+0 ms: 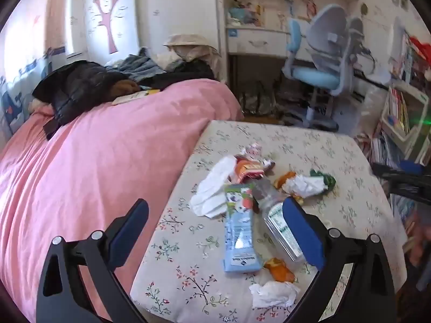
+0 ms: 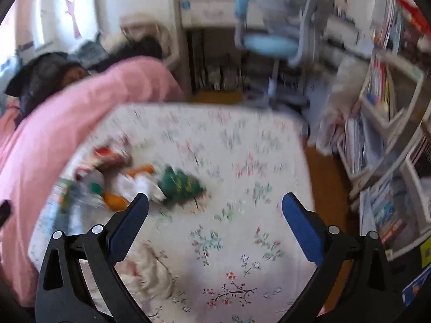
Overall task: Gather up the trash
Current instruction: 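Move both tools toward the trash on the floral table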
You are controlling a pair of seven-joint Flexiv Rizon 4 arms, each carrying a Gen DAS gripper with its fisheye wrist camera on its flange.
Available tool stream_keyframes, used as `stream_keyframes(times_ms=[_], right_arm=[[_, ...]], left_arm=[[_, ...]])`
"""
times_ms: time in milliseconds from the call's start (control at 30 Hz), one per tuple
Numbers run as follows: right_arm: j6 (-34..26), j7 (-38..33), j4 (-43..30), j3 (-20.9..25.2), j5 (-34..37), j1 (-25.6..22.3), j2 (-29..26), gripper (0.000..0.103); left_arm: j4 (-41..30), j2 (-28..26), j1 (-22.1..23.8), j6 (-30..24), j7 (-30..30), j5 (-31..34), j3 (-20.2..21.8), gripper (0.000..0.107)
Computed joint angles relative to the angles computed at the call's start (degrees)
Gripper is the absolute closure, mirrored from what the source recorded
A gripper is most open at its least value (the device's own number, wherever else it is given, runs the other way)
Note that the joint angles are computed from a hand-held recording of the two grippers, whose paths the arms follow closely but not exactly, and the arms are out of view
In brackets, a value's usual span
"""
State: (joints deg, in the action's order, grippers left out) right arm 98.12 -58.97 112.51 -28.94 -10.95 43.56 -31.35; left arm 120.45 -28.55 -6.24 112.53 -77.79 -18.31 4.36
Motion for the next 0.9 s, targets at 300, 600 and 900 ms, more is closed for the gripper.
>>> stream_keyframes(times_ms=[300, 600, 900], right_arm=[[6.66, -8.73, 6.02, -9.38, 4.97, 11.85, 5.61, 0.007], [2.95, -9.96, 2.99, 6.89, 4.99, -0.2, 6.22, 0.007], [0.88, -11.43, 3.33, 17.75, -1.14, -9.04, 8.11, 0.007]], left_arm=[[0.87, 0.84, -3.61, 0.77, 5.9, -6.55, 1.52, 0.012], [1.31, 1.54, 1.25, 0.16, 1.71, 0.06, -1.41, 0.012], [0.88, 1.71, 1.08, -2.07, 1.25, 1.16, -0.43, 0.012]])
